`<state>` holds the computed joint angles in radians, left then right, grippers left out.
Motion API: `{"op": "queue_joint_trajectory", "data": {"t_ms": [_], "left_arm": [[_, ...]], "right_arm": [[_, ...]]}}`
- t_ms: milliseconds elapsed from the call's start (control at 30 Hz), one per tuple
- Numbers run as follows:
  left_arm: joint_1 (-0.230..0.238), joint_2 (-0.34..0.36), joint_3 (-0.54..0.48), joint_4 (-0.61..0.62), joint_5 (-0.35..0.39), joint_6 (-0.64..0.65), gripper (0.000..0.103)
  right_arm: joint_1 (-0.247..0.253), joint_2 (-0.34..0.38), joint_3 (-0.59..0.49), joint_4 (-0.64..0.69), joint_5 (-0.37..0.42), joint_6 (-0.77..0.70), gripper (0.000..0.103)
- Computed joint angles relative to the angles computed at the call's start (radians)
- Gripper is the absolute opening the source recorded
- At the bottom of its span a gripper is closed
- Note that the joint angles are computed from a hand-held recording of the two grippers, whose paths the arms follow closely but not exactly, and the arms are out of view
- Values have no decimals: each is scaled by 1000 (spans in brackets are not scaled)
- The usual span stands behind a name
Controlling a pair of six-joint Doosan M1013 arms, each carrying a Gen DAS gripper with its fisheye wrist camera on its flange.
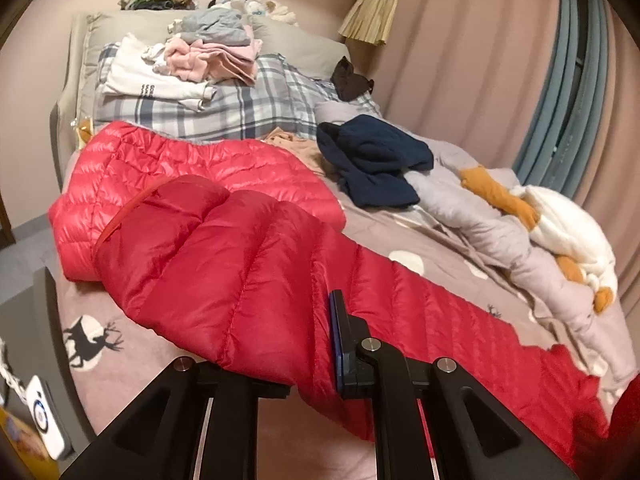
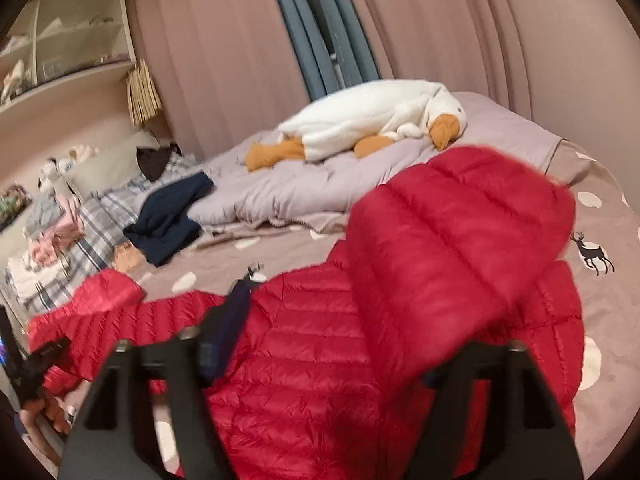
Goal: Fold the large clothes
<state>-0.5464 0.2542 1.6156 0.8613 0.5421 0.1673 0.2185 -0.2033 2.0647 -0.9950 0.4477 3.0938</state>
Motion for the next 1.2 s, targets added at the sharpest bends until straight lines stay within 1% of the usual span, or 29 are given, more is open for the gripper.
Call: {"op": "queue_joint_trajectory", "data": {"t_ms": [33,100,167,200,267,333,367,400,467,500,567,633,667,733,767,800,833,867,900,933,967,1000,1033,1067,1100,1133,1200], "left_arm": [[-2,0,0,9,0,-7,10],[-10,4,-4,26,16,-13,10],[-18,10,-9,39,28,-11,10],[-21,13,-11,39,28,-6,10],[-26,17,-15,24,20,8,10],[-27,19,-18,-12,9,37,10],[-27,19,-19,-25,4,49,10],[-28,19,-21,-43,1,68,10],[-30,18,-20,-32,4,60,10],[-31,17,-19,-22,5,50,10],[-27,13,-13,-13,-5,33,10],[-19,9,-8,-38,-23,40,10],[-15,8,-4,-51,-33,47,10],[-13,9,-2,-40,-36,52,10],[-15,10,0,-13,-36,41,10],[-18,13,-1,11,-30,29,10],[-19,16,-3,35,-26,17,10],[-20,20,-4,48,-25,9,10],[-19,24,-7,50,-27,8,10],[-17,28,-10,41,-28,15,10],[-16,31,-13,32,-28,26,10],[-16,36,-17,24,-22,45,10],[-16,39,-21,18,-15,64,10],[-18,43,-22,20,-10,75,10],[-21,46,-22,30,-5,76,10],[-23,48,-22,28,1,77,10],[-24,47,-19,7,-2,81,10]], "right_arm": [[-16,-16,3,25,-15,-25,78],[-40,-40,-1,89,-18,-97,81],[-61,-69,4,136,-44,-175,87],[-61,-82,8,122,-58,-184,88],[-46,-105,22,63,-86,-180,88],[-41,-102,20,99,-114,-256,87],[-41,-99,17,110,-109,-274,87],[-32,-93,13,78,-81,-243,87],[-22,-79,7,16,-2,-154,87],[-30,-72,6,8,34,-103,87],[-60,-65,11,32,55,-70,87],[-102,-41,9,91,82,-68,87],[-130,-24,11,115,85,-50,87],[-189,6,14,182,61,-57,84],[-216,25,11,243,44,-92,76],[-245,52,4,336,19,-163,72],[-271,81,-6,451,-10,-269,67],[-284,110,-17,543,-32,-367,65],[-286,146,-33,614,-49,-470,65],[-278,185,-53,659,-46,-574,64],[-249,240,-86,651,7,-628,61],[-227,270,-105,620,56,-631,61],[-193,294,-112,536,76,-581,61],[-162,301,-105,455,63,-513,61],[-147,302,-97,427,44,-477,61],[-139,302,-91,451,18,-486,61],[-132,294,-92,567,-3,-595,61]]}}
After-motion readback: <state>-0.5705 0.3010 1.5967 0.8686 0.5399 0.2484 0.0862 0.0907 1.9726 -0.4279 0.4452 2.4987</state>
